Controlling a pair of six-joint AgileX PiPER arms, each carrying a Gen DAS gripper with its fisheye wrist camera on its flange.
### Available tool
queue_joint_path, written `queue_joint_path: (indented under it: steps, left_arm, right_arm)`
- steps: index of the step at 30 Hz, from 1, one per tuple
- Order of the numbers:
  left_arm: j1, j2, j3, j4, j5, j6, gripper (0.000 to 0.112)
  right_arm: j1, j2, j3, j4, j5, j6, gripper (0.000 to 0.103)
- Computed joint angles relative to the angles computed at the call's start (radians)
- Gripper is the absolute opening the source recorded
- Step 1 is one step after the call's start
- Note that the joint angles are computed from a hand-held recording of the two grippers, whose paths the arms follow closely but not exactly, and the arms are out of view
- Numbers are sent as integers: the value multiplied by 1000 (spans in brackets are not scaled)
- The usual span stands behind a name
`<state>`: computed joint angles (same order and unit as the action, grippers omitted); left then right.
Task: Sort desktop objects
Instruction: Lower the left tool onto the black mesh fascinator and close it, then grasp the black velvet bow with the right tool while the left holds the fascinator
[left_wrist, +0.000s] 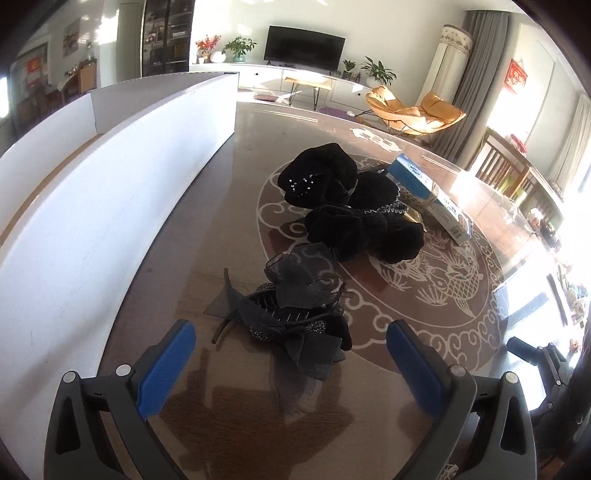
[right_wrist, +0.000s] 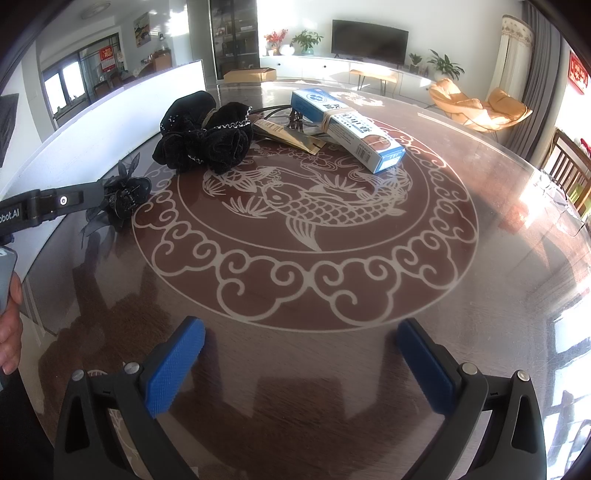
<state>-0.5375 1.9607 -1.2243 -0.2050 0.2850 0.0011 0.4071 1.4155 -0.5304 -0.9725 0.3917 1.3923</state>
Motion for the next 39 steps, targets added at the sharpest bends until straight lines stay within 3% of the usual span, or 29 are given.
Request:
queue_joint_path:
  steps: [4, 5, 7, 8, 13, 18, 22, 24, 26, 28, 29, 31, 37, 38, 39]
  left_arm:
    - [-44, 119, -162, 368, 132, -312, 103]
    - [-55, 134, -169, 439, 135, -377, 103]
    - [-52, 115, -126, 510, 73, -461, 92]
    - [-53, 105, -112, 568, 64, -514, 79]
    - [-37, 33, 40, 661, -42, -597, 79]
    - [-40, -19, 139, 734, -92, -652, 79]
    - [-43, -15, 141, 783, -91, -700, 80]
    - [-30, -22, 145, 733, -96, -643, 80]
    - [-31, -25, 143, 711, -93, -621, 80]
    - [-32, -27, 145, 721, -93, -630, 80]
    - [-33, -26, 143, 720, -91, -631, 80]
    - [-34, -26, 143, 721, -91, -632, 80]
    - [-33, -26, 142, 719, -90, -630, 80]
    - [-33, -26, 142, 719, -90, -630, 80]
    - [-33, -26, 142, 719, -90, -630, 80]
  right_arm:
    - [9, 2, -1, -5, 9, 18, 103]
    - [11, 1, -2, -1, 11, 14, 103]
    - [10, 2, -2, -5, 12, 17, 103]
    - [10, 1, -2, 0, 12, 12, 103]
    - [9, 3, -1, -9, 9, 21, 103]
    - [9, 3, -1, -5, 10, 17, 103]
    - [10, 2, 0, -6, 9, 19, 103]
    - [14, 2, -1, -9, 14, 23, 103]
    - [-28, -6, 9, -6, -58, 0, 103]
    - [-98, -17, 5, 86, -213, -144, 103]
    - [-108, 4, -29, 102, -231, -183, 103]
    - [-79, 53, -144, 138, -171, -288, 103]
    - [-9, 364, -600, 305, 19, -888, 102]
    - [-9, 413, -660, 348, 39, -988, 99]
    - [-12, 462, -724, 411, 72, -1088, 90]
